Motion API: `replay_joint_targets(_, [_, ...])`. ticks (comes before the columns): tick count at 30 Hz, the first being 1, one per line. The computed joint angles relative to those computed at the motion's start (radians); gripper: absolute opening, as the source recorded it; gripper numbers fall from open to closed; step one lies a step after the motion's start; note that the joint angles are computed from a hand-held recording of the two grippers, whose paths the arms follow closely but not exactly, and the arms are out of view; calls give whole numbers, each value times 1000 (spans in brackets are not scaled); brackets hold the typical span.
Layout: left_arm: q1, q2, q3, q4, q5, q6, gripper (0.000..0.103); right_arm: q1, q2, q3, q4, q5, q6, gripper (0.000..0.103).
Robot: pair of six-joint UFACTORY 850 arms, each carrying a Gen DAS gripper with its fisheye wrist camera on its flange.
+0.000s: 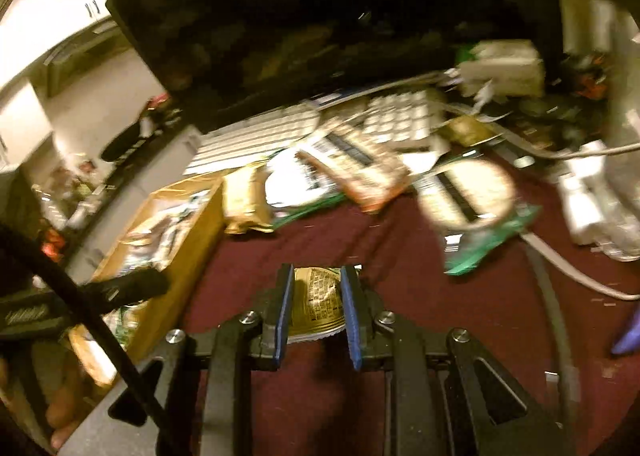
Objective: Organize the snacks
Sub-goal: 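Grasp the small gold packet with right gripper while left grasps yellow crackers bag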
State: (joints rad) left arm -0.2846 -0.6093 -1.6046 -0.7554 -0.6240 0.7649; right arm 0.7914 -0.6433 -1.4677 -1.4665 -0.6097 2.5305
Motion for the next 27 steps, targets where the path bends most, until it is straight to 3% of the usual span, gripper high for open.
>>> replay_joint_targets(5, [-45, -125, -207, 221, 13, -190, 87, -10, -16, 11, -70, 18, 137, 23])
replay_joint_targets(10, [-85, -316, -514, 426, -111, -381, 80, -17, 4, 55, -161, 22, 259, 23])
replay_joint_targets(14, [-115, -439, -708, 585, -165, -487, 79, -17, 6, 59, -181, 35, 276, 23])
replay_joint_targets(15, [-117, -470, -756, 606, -195, -497, 73, -19, 4, 56, -185, 45, 273, 23])
replay_joint_targets(16, [-118, -525, -847, 624, -255, -508, 59, -21, 2, 54, -191, 52, 273, 23])
replay_joint_targets(18, [-109, -583, -940, 602, -328, -526, 51, -19, 2, 53, -195, 51, 274, 23])
replay_joint_targets(25, [-84, -361, -570, 508, -194, -385, 48, -18, 1, 54, -207, 46, 285, 23])
replay_joint_targets(27, [-70, -299, -474, 437, -194, -321, 47, -17, 3, 55, -213, 45, 289, 23])
